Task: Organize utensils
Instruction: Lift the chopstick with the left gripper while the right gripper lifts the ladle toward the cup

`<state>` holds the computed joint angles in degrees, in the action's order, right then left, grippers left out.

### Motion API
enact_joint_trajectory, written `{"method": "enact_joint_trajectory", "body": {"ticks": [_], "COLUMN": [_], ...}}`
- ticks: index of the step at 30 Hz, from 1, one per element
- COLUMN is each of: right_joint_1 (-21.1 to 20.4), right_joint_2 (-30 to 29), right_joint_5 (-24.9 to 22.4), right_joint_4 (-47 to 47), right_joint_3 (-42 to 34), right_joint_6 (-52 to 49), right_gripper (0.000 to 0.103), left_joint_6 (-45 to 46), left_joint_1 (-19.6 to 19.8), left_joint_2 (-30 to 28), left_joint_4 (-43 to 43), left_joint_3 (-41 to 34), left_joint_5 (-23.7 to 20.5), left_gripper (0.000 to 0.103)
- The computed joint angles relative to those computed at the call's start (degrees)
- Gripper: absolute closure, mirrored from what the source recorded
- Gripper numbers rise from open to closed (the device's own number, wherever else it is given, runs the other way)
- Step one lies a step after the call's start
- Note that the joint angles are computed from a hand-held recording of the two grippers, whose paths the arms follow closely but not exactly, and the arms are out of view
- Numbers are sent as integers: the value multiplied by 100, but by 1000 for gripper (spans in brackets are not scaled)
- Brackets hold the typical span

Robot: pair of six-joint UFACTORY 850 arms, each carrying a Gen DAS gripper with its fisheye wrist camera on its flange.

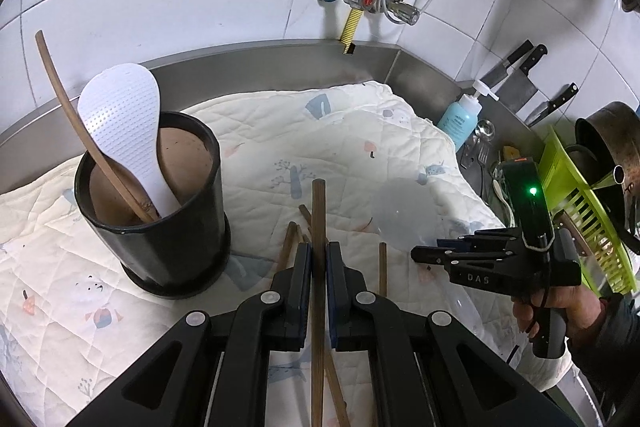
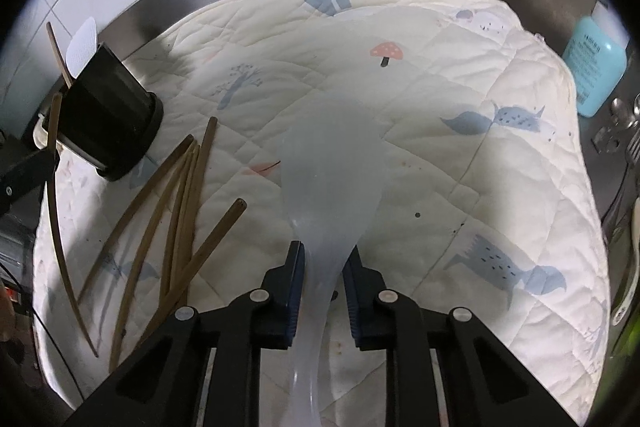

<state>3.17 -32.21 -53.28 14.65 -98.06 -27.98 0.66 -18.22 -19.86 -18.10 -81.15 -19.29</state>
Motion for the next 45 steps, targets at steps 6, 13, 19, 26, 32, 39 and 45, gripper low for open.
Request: {"method": "enact_joint_trajectory", "body": {"ticks": [6,13,19,26,32,39,45], "right_joint_1": [28,-48,-60,-150,-130,-68,31], "right_joint_2": [105,313,522,622,708,638,493], "right_joint_5": [190,335,455,370,350,190,31], "right_joint_4": [-20,453,768,1565,2392,3048,3443], "right_joint_3": [139,332,512,422,322,42,-284], "right_joint_6": [-76,-422,-652,-1094,-1635,-1952,-2129], "right_gripper": [83,94,94,94,94,94,94], "left_joint_6": [-134,-233,-376,-970,-2253,-3832,-4970], "left_joint_1": [9,51,138,237,394,582,659], "left_joint_2": [59,243,407,712,943,1007,1041], "left_joint_4": [75,140,208,766,2111,3791,5055], "left_joint_3": [63,163,191,244,59,-360,-538], "left_joint_5": [57,249,406,645,866,906,848], "left_gripper": [96,96,96,96,96,96,96]}}
